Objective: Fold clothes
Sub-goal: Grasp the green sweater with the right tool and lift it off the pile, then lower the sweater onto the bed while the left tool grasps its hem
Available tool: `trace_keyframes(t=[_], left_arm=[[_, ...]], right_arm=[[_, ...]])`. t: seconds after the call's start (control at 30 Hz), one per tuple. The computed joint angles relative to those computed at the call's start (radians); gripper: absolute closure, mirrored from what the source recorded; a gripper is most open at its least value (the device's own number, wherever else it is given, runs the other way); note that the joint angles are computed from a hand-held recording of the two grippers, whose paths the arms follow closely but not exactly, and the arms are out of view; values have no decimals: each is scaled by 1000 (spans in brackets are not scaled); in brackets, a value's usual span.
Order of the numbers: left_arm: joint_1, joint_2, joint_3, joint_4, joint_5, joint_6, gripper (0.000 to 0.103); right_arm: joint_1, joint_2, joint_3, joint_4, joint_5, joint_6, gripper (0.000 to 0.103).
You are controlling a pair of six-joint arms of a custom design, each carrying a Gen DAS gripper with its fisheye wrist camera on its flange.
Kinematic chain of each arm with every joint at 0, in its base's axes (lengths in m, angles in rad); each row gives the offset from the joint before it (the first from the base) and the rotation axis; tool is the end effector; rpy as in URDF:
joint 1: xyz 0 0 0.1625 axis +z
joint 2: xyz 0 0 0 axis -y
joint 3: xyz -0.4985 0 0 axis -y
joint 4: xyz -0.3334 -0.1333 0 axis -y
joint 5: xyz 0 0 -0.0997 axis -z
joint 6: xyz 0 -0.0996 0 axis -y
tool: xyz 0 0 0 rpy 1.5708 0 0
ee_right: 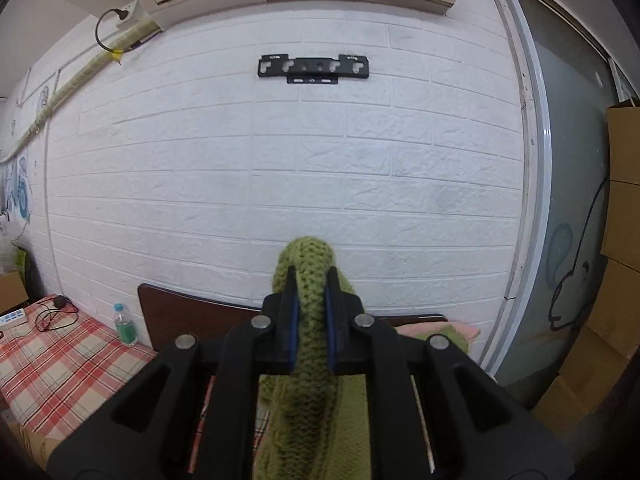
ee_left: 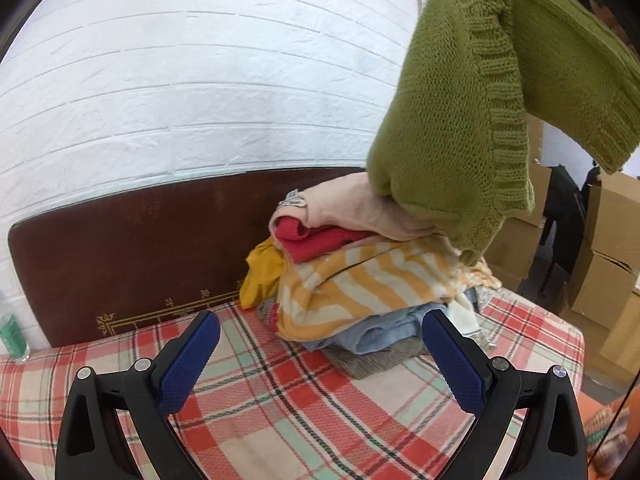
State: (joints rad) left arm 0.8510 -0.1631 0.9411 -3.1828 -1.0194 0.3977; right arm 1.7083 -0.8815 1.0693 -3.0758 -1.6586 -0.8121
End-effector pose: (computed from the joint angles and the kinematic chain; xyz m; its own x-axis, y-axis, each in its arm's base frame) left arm -0.4269 -0.7683 0.0263 -0.6548 0.4444 -0.6114 0.7555 0.3613 -0.5465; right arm 0.2283 -0.7413 0.5566 -0.6619 -0.2164 0.7177 -0.7482 0.1329 -0.6500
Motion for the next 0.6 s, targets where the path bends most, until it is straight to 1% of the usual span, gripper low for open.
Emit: trace_keyframes(t=[0.13,0.23,0.37,0.4,0.5,0.6], left_arm=[[-16,-69,187,-132,-104,25,0],[-38,-112,321,-230,-141,74,0],[-71,-177,550,-430,-180,175,0],[-79,-182,589,-476,-160,198,0],[-97,-186,682,-572,-50,253,0],[-97,-190,735,-604,47,241,0]], right_arm=[[18,-58,100,-3,48,17,90],[24,-89,163,20,78,40,90],[22,-115,231,74,115,75,90],[19,-121,249,86,128,81,90],[10,-142,311,111,178,93,90],[-1,-165,380,118,246,89,91]])
